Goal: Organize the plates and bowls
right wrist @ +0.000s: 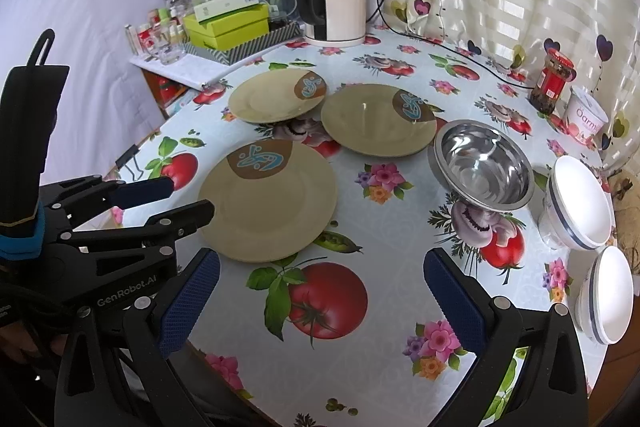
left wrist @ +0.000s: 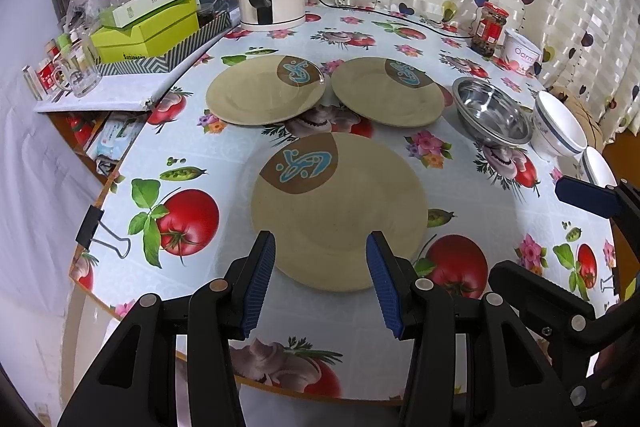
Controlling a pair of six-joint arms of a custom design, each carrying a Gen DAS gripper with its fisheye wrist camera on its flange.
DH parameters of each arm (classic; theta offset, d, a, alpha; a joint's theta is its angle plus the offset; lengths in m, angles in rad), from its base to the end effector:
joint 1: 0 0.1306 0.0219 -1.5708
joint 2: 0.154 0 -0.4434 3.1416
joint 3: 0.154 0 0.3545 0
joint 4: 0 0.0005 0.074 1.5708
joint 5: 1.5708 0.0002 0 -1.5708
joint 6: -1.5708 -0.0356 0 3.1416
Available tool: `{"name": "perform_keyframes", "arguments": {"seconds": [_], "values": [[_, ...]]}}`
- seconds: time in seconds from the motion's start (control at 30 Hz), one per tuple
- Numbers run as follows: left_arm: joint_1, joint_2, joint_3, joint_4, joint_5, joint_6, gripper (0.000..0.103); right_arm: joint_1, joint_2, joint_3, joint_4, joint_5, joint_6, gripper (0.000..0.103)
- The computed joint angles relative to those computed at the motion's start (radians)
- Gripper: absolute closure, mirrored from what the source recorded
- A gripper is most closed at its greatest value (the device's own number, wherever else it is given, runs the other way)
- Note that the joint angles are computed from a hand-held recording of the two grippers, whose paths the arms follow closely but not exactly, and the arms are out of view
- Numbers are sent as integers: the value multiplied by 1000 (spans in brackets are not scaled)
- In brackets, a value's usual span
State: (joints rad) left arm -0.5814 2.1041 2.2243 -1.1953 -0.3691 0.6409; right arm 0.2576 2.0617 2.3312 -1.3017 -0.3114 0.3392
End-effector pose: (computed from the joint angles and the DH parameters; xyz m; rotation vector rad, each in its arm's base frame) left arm 0.5968 -0.3774 0.4214 -0.1947 2.5255 0.0194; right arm 0.6600 0.1847 0.4866 -0.8613 2.4218 0.3738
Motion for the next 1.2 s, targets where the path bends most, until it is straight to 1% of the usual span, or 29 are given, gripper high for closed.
{"name": "perform_keyframes", "arguments": {"seconds": [0.17,0.33,0.4,1.2], "values": [[1,3,2,3,4,0,54,0,1,10,-13,0,1,0],[3,7,4,7,11,0,54,8,-5,-6,-6,1,-1,2],[2,6,1,11,11,1,54,0,15,1,-1,-6,5,3],[-1,8,0,14,18,7,54,3,15,3,-8,-4,3,5]]}}
